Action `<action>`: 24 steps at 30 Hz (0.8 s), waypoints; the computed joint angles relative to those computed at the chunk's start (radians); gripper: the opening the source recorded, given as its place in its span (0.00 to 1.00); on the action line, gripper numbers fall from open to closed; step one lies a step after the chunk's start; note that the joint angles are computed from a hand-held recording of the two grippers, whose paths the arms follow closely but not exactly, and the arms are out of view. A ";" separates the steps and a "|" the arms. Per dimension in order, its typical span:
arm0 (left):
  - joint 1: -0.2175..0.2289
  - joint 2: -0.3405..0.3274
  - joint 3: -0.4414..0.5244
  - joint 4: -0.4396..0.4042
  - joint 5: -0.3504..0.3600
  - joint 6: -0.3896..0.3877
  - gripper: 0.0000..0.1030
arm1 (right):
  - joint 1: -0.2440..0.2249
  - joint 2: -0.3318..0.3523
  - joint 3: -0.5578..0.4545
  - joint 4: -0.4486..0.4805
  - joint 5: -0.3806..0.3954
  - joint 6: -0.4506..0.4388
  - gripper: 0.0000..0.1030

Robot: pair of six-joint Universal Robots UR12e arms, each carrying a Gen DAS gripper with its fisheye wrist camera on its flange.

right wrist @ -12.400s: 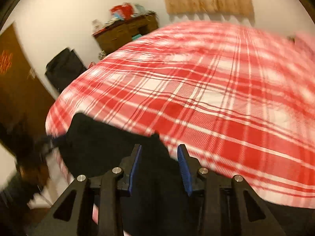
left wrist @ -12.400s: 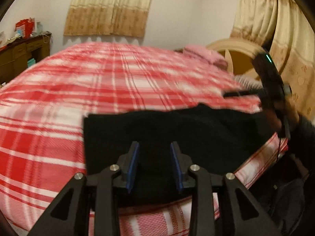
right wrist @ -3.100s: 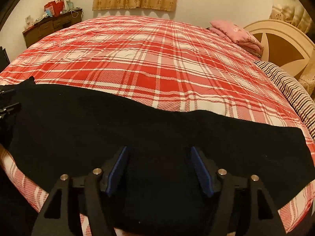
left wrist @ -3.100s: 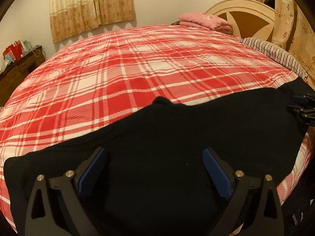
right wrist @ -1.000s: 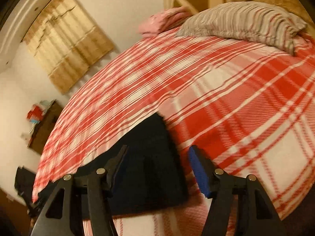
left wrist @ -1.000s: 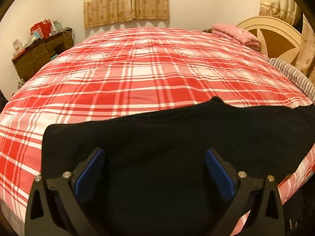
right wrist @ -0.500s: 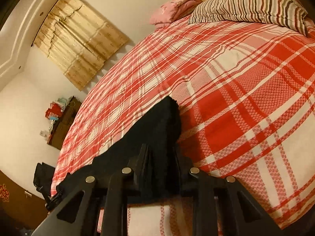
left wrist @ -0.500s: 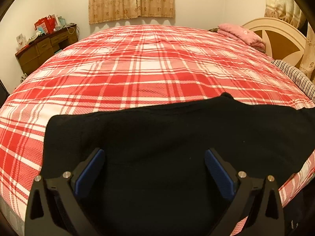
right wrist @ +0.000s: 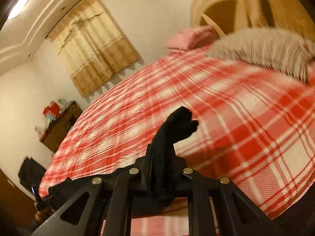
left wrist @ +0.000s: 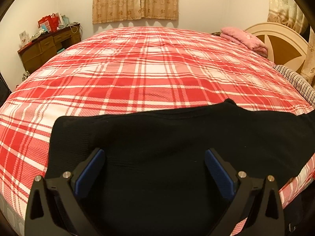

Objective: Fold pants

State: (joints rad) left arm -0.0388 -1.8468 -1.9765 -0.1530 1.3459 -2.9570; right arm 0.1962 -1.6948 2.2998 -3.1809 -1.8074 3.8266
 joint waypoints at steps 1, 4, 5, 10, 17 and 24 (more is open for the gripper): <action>0.001 0.001 -0.001 0.000 -0.003 0.000 1.00 | 0.015 0.007 -0.013 0.002 -0.013 -0.011 0.13; 0.006 0.003 -0.005 0.004 -0.011 0.000 1.00 | 0.047 0.031 -0.049 -0.017 -0.017 -0.034 0.13; 0.006 0.004 -0.006 0.007 -0.010 -0.002 1.00 | 0.055 0.039 -0.060 -0.020 -0.016 -0.039 0.13; 0.007 0.006 -0.006 0.011 -0.008 0.003 1.00 | 0.090 0.096 -0.118 -0.040 0.012 -0.057 0.13; 0.006 0.009 -0.013 0.007 -0.002 0.048 1.00 | 0.130 0.181 -0.188 -0.043 0.075 -0.084 0.13; 0.007 0.011 -0.021 0.007 -0.011 0.046 1.00 | 0.158 0.253 -0.244 -0.038 0.133 -0.106 0.13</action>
State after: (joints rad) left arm -0.0323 -1.8363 -1.9973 -0.1455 1.3352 -2.9114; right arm 0.3539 -1.4416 2.0562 -3.2186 -1.6742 3.7209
